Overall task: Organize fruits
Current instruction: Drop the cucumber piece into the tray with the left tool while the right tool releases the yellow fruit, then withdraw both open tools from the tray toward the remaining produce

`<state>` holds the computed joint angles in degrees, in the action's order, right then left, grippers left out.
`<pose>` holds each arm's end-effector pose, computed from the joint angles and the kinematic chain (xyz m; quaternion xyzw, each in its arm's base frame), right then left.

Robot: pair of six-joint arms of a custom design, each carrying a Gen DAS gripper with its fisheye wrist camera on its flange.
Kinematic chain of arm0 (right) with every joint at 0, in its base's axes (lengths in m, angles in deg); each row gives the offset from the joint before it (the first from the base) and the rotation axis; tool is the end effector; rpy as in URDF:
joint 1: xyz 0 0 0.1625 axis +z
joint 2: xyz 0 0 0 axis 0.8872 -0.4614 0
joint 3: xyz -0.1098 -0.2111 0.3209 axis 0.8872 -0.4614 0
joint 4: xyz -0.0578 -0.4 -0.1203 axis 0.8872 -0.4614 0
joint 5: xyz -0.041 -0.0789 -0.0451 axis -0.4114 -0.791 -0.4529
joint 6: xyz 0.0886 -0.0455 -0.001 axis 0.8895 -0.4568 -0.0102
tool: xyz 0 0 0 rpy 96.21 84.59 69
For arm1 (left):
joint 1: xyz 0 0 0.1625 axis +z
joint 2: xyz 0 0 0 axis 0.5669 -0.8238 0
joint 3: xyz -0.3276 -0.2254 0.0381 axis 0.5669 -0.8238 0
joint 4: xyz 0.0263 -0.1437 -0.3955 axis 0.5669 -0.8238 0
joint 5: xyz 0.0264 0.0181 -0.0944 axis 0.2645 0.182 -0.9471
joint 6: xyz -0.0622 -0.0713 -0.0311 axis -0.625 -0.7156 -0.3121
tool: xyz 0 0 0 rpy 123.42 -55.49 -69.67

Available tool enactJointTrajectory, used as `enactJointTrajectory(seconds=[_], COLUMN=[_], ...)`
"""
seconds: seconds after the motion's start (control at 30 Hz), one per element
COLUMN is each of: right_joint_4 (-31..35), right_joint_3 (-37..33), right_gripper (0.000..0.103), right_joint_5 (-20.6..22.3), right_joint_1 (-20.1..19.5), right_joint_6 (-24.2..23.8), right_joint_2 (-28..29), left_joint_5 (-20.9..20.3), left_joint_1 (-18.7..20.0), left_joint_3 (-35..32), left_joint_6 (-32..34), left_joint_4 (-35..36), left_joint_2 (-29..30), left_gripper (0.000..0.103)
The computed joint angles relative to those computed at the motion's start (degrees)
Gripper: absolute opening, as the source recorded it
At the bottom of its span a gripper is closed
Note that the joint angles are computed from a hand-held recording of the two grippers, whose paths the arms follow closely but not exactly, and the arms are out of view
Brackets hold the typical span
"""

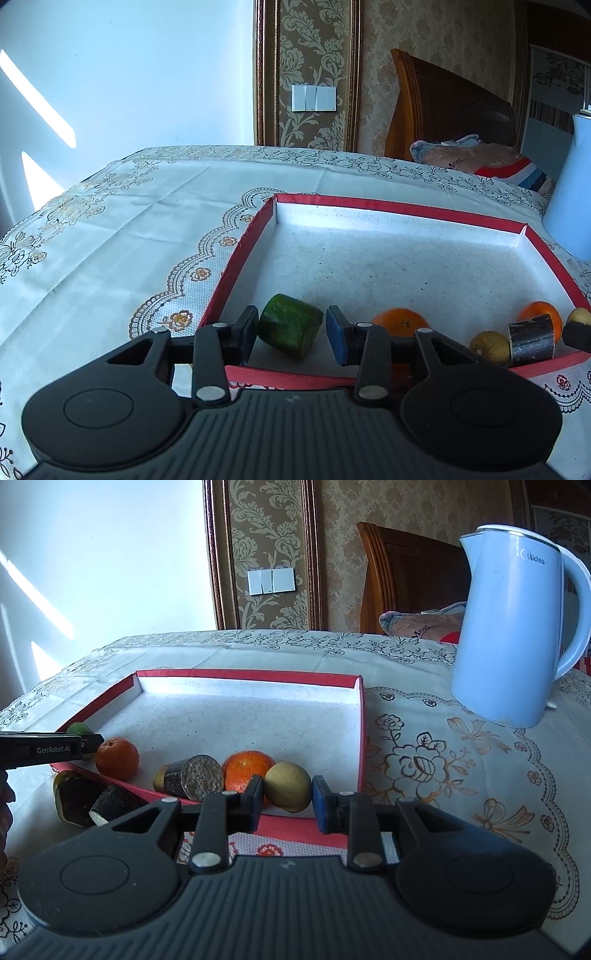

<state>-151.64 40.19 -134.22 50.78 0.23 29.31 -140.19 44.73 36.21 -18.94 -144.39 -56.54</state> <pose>0.2558 -0.4346 -0.0320 0.1473 -0.8249 0.4341 0.3308 0.0790 -0.5349 0.1978 0.2481 0.8303 -0.4007 0.2976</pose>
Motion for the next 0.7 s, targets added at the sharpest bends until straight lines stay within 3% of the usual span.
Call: enactJointTrajectory(seconds=[0.07,0.3,0.6,0.7], right_joint_4=[-0.3,-1.1,-3.0,-4.8], right_joint_3=[-0.1,-0.1,0.0,0.2], right_gripper=[0.027,0.027,0.027,0.036], right_joint_5=[0.1,0.5,0.2,0.1], right_joint_1=[-0.1,-0.2,-0.2,0.1], right_joint_6=[-0.1,-0.3,-0.4,-0.6], right_joint_2=[0.2,0.4,0.8,1.1], left_joint_5=[0.3,1.3,-0.4,-2.2], left_joint_1=[0.0,-0.3,0.2,0.8], left_joint_3=[-0.1,0.0,0.8,1.9], left_joint_6=[0.3,2.2,1.0,0.1], left_joint_4=[-0.7,-2.3,-2.6,-2.7], left_joint_2=[0.4,1.3,0.2,-1.2], left_gripper=[0.062,0.064,0.070,0.071])
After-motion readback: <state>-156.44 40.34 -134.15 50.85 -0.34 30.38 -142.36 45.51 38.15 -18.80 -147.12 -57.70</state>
